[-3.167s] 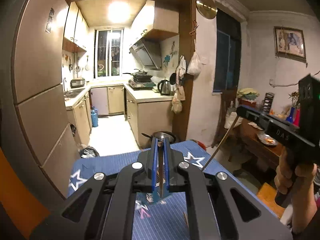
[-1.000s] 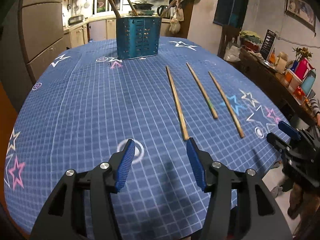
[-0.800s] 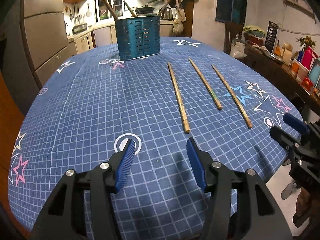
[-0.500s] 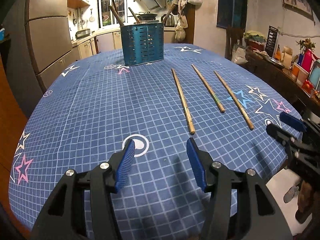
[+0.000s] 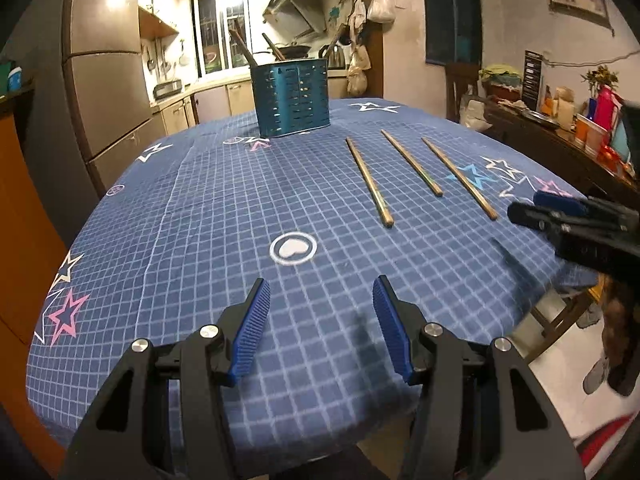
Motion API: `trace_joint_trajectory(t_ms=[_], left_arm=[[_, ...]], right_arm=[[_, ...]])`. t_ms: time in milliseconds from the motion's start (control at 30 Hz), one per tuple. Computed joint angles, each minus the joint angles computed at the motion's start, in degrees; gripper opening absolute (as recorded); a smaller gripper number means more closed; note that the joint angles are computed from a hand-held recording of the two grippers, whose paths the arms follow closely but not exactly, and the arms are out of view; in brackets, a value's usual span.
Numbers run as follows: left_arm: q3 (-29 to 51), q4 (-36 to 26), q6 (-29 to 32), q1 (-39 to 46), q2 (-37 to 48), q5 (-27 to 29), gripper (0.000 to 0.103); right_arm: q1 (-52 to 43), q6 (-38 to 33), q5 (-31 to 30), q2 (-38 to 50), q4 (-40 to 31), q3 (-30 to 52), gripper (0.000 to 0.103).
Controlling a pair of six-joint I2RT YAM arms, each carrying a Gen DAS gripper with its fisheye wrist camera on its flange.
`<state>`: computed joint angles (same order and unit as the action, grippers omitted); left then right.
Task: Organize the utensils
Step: 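Move both open grippers over the three remaining chopsticks, then grasp a chopstick with the right gripper while the left gripper grasps another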
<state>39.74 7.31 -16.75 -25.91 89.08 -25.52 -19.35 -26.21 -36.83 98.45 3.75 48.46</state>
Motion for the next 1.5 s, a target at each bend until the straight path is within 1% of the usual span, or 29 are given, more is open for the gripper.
trace_joint_trajectory(t_ms=[100, 267, 400, 533, 633, 733, 833, 867, 900, 933, 1067, 1100, 1133, 1167, 1233, 1367, 1500], left_arm=[[-3.66, 1.43, -0.86, 1.17, -2.78, 0.22, 0.052], [-7.59, -0.05, -3.48, 4.20, -8.55, -1.07, 0.052], [-10.00, -2.06, -4.61, 7.35, -14.10, -2.24, 0.052], [-10.56, -4.68, -3.63, 11.09, -17.71, -3.51, 0.052], [-9.74, -5.07, -3.26, 13.19, -18.24, -1.98, 0.052], [-7.32, -4.55, -3.02, 12.15, -15.14, -0.41, 0.052], [-2.76, -3.05, -1.49, 9.00, -8.97, 1.03, 0.052], [-0.88, -2.57, -1.01, 7.92, -6.62, 1.72, 0.052], [0.89, -2.45, -0.78, 7.11, -4.55, 2.05, 0.056], [2.32, -2.44, -0.68, 6.47, -2.87, 2.36, 0.057], [7.51, -2.97, 0.74, 5.02, 2.42, 4.78, 0.058], [8.37, -3.25, 0.73, 4.81, 3.42, 5.42, 0.059], [9.04, -3.33, 0.85, 4.75, 4.27, 5.88, 0.059], [9.89, -3.53, 1.02, 4.59, 5.31, 6.41, 0.059], [11.32, -4.24, 1.23, 4.94, 6.75, 8.37, 0.059], [14.90, -5.34, 0.11, 6.47, 10.32, 14.88, 0.059], [20.73, -8.13, -0.15, 7.18, 15.79, 16.87, 0.059]], right_arm=[[-0.84, -0.43, 0.16, 0.52, 0.14, -0.26, 0.059], [-3.81, 0.23, -1.46, 2.85, -2.12, 2.07, 0.059], [-6.07, 1.03, -1.79, 3.75, -1.76, 3.06, 0.059], [-7.32, 1.47, -1.52, 4.98, -1.89, 4.35, 0.059], [-7.60, 2.07, -2.28, 5.20, -2.21, 4.81, 0.059], [-6.35, 1.90, -3.34, 3.63, -0.91, 3.38, 0.059], [-3.63, 2.18, -4.21, 1.93, -0.17, 2.06, 0.058], [-2.67, 2.34, -4.38, 1.45, 0.33, 1.54, 0.058], [-1.46, 2.38, -3.72, 1.10, 0.97, 1.06, 0.057], [-0.59, 2.27, -3.00, 0.83, 1.45, 0.61, 0.055], [3.32, 2.93, 3.03, 2.57, 3.76, 0.52, 0.043], [4.45, 2.57, 5.66, 3.82, 3.59, 1.21, 0.033], [4.82, 2.55, 6.45, 4.57, 3.64, 1.55, 0.030], [4.74, 3.04, 6.50, 4.64, 5.82, 0.71, 0.030], [4.68, 3.87, 6.46, 4.67, 6.73, 0.45, 0.028], [4.33, 5.76, 5.57, 5.65, 10.00, -0.44, 0.028], [4.08, 7.03, 5.19, 6.27, 13.94, -1.89, 0.026]])
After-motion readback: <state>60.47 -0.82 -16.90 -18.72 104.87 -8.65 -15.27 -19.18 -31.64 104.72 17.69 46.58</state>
